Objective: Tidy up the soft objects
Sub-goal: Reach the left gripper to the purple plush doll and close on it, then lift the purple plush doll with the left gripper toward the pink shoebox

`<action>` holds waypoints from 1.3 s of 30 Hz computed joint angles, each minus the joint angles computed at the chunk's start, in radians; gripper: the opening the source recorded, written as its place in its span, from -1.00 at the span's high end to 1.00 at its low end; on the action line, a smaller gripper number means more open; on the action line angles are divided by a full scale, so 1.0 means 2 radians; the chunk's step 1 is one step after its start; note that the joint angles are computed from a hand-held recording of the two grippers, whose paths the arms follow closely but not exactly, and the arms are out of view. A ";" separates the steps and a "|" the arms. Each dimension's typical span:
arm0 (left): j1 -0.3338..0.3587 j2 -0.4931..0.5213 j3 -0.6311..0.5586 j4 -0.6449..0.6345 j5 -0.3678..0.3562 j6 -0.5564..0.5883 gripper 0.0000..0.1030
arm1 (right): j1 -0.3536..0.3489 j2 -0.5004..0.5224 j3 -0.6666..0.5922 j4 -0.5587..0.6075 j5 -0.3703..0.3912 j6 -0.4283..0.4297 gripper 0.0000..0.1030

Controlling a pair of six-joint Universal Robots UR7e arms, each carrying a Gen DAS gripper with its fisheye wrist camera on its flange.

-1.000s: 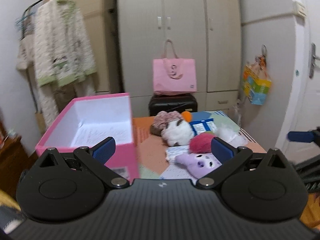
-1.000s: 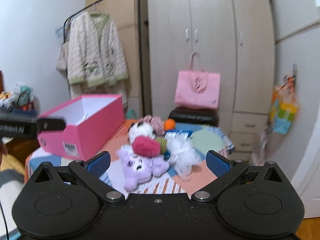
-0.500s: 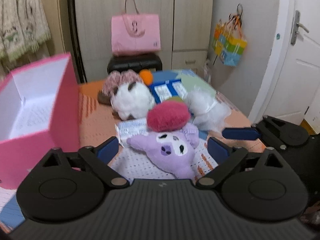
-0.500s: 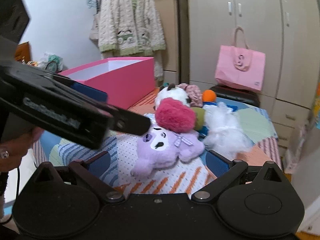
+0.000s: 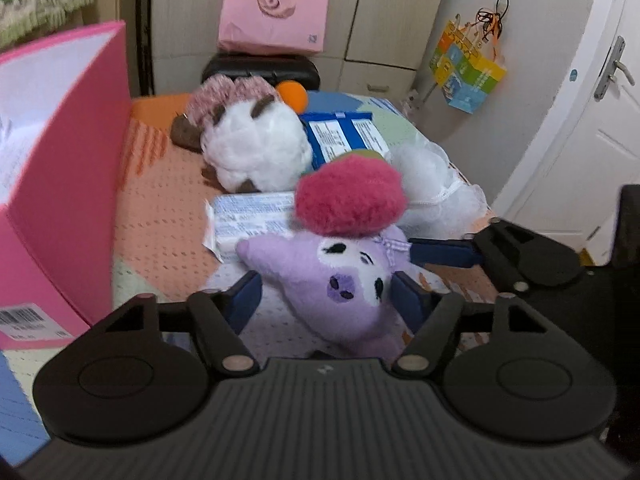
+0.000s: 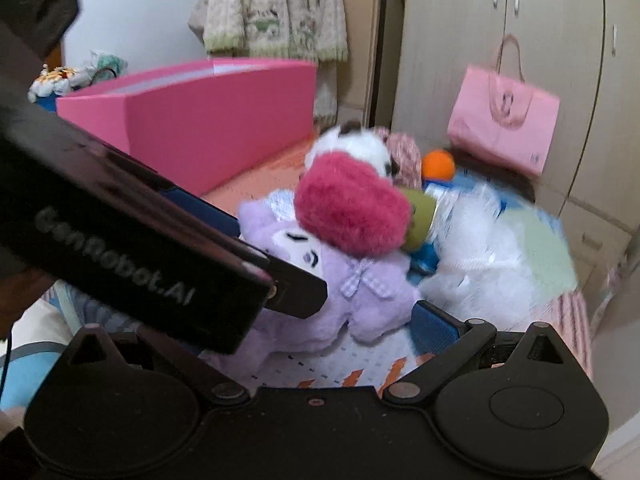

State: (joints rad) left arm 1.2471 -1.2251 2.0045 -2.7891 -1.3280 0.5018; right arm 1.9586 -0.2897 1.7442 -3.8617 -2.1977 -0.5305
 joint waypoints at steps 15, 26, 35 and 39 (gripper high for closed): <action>0.013 -0.004 -0.009 0.025 -0.036 -0.034 0.02 | -0.008 0.016 -0.018 -0.030 0.004 0.016 -0.81; 0.009 -0.025 -0.020 0.097 -0.046 -0.072 0.02 | 0.013 -0.020 0.013 0.024 -0.003 0.076 -0.64; 0.014 -0.038 -0.016 0.118 -0.056 -0.082 0.02 | 0.030 -0.027 0.015 0.069 -0.035 0.108 -0.64; 0.013 -0.043 -0.010 0.120 -0.054 -0.081 0.02 | 0.034 -0.026 0.018 0.072 -0.041 0.117 -0.64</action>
State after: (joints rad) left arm 1.2735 -1.3114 1.9842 -2.5487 -1.4353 0.3394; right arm 2.0268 -0.3413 1.7797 -3.7176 -2.2801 -0.2974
